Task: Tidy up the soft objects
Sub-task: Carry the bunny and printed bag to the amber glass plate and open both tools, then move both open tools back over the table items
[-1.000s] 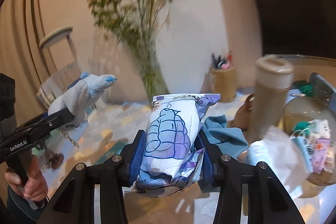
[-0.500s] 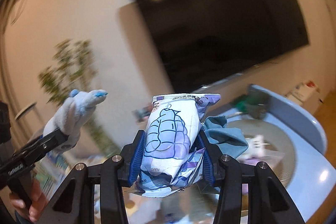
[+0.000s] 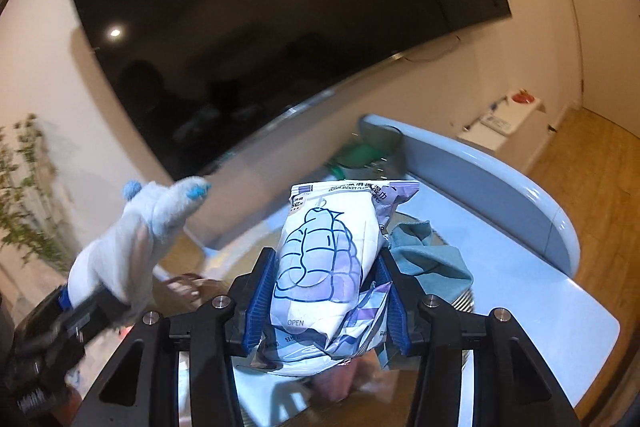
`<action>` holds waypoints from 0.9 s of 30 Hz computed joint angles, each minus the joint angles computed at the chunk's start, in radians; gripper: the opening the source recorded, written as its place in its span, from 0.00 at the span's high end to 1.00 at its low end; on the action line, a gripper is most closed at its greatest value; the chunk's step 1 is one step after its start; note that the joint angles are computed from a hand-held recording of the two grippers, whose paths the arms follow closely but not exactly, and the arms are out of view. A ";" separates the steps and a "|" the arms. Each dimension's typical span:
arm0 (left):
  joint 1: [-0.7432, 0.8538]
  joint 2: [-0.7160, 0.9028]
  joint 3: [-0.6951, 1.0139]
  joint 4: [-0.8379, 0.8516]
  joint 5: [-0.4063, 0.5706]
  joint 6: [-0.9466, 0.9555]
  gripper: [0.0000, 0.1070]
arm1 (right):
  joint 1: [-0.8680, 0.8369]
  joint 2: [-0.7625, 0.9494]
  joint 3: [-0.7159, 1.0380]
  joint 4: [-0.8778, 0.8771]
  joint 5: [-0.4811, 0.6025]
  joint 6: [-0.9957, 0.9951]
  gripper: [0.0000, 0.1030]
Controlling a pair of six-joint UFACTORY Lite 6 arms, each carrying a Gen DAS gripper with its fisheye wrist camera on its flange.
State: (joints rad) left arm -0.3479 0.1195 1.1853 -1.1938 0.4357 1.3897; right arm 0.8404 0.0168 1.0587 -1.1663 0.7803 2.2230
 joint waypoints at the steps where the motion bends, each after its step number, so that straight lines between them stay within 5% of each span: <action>1: -0.014 0.012 0.003 0.002 -0.007 -0.007 0.26 | -0.024 -0.002 -0.015 0.000 -0.020 -0.002 0.51; 4: -0.042 0.095 0.056 0.084 -0.002 -0.106 0.22 | -0.102 -0.016 -0.074 -0.011 -0.121 0.006 0.35; 8: -0.041 0.108 0.047 0.130 0.028 -0.142 0.22 | -0.138 -0.073 -0.175 -0.027 -0.201 0.076 0.33; 19: 0.065 -0.208 -0.209 0.045 0.097 0.032 0.22 | 0.070 -0.221 -0.221 0.005 0.020 0.130 0.33; 27: 0.337 -0.392 -0.344 0.018 0.291 0.127 0.22 | 0.241 -0.230 -0.170 0.023 0.194 0.191 0.32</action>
